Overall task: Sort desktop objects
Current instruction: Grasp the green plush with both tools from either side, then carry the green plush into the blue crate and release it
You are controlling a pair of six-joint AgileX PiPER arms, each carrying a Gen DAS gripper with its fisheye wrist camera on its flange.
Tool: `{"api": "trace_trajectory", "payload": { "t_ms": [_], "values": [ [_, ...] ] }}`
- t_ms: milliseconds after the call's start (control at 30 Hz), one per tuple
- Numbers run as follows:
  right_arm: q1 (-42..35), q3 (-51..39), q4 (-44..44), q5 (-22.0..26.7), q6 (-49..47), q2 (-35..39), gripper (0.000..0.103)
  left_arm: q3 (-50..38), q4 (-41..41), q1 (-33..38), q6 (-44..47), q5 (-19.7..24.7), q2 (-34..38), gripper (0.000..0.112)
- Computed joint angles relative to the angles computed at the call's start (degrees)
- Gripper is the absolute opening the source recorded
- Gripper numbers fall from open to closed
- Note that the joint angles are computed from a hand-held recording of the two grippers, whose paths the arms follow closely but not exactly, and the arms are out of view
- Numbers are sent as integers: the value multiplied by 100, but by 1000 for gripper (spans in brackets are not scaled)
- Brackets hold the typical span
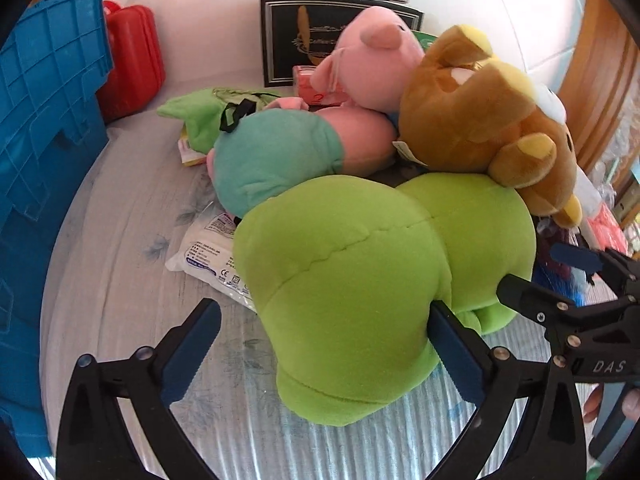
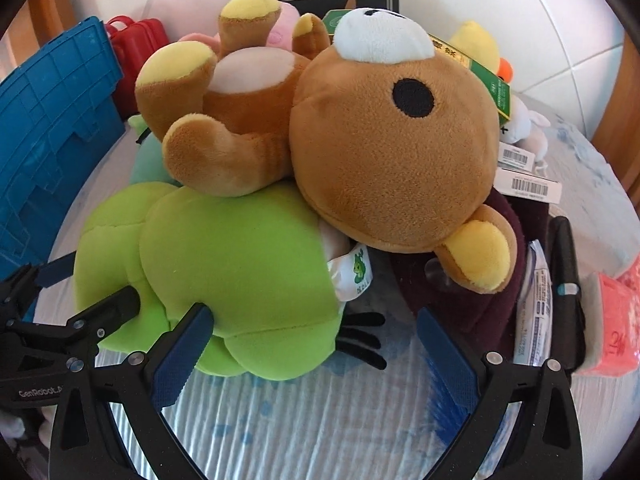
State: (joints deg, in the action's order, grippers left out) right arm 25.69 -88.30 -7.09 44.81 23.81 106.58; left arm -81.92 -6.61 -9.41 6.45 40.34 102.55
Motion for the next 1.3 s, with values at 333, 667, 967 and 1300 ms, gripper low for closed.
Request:
{"api": "trace_trajectory", "payload": {
  "t_ms": [333,667,967,1300],
  "values": [
    [-79,-190,156,118,-340,390,103,-156,-370,-29,561,-5,317,103],
    [98,-386,160,17,-488,489,58,-188,-307,-119,600,47,233,80],
    [283,154,95,-162,-310,-104,49,382,-246,-146,504,-182,-610,73],
    [1071,399,-709,-197,815,-935,43,783,-585,119,1037,-209,-1777,72]
  ]
}}
